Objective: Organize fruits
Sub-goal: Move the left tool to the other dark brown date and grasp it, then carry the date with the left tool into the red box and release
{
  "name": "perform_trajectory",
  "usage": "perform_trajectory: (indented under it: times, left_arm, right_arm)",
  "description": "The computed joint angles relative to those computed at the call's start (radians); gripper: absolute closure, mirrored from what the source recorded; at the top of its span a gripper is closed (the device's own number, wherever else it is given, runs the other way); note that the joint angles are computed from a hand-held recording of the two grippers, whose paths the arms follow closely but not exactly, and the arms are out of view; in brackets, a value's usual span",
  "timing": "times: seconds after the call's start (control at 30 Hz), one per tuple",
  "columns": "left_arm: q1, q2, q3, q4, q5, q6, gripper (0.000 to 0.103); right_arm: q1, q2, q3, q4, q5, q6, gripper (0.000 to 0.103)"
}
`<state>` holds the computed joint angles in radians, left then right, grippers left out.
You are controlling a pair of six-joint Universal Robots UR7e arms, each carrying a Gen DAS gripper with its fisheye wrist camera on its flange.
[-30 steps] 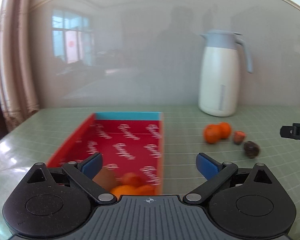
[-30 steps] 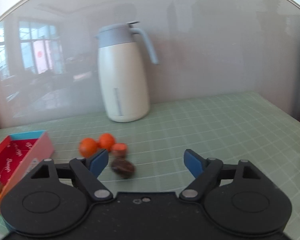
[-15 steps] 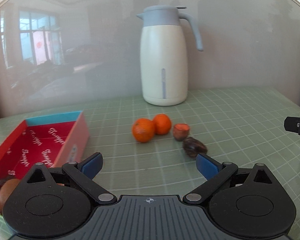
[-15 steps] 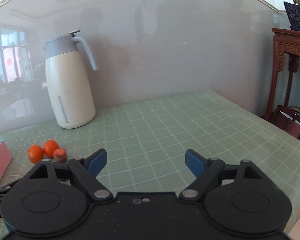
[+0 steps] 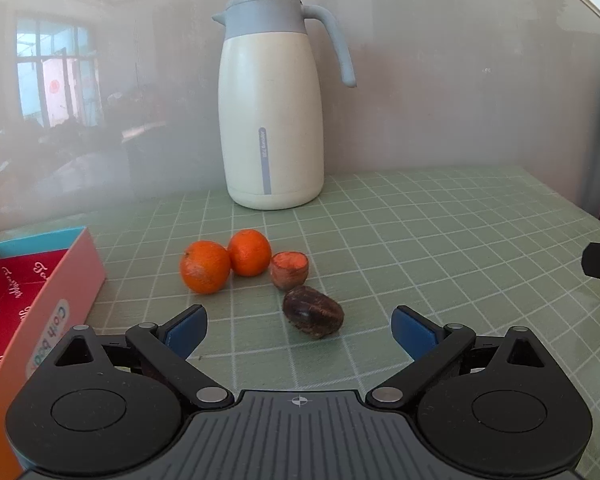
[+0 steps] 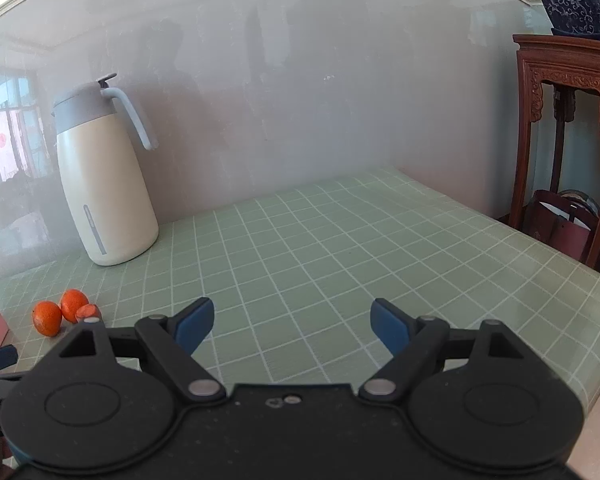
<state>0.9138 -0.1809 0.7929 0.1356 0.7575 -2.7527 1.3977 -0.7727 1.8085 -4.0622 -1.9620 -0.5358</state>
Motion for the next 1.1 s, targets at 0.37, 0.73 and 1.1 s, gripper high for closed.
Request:
perform_trajectory:
  times: [0.37,0.73,1.1]
  left_arm:
    - [0.014,0.163,-0.309,0.208,-0.021,-0.076,0.022]
    - [0.035,0.210,-0.413,0.316,0.033,-0.174,0.065]
    - [0.033,0.101,-0.210,0.180,0.027,-0.135,0.066]
  right_arm:
    - [-0.013,-0.023,0.017,0.018,0.019,0.027,0.017]
    - [-0.015,-0.030,0.025,0.018,0.034,0.041,0.017]
    - [-0.014,-0.033,0.031,0.017,0.037,0.036,0.017]
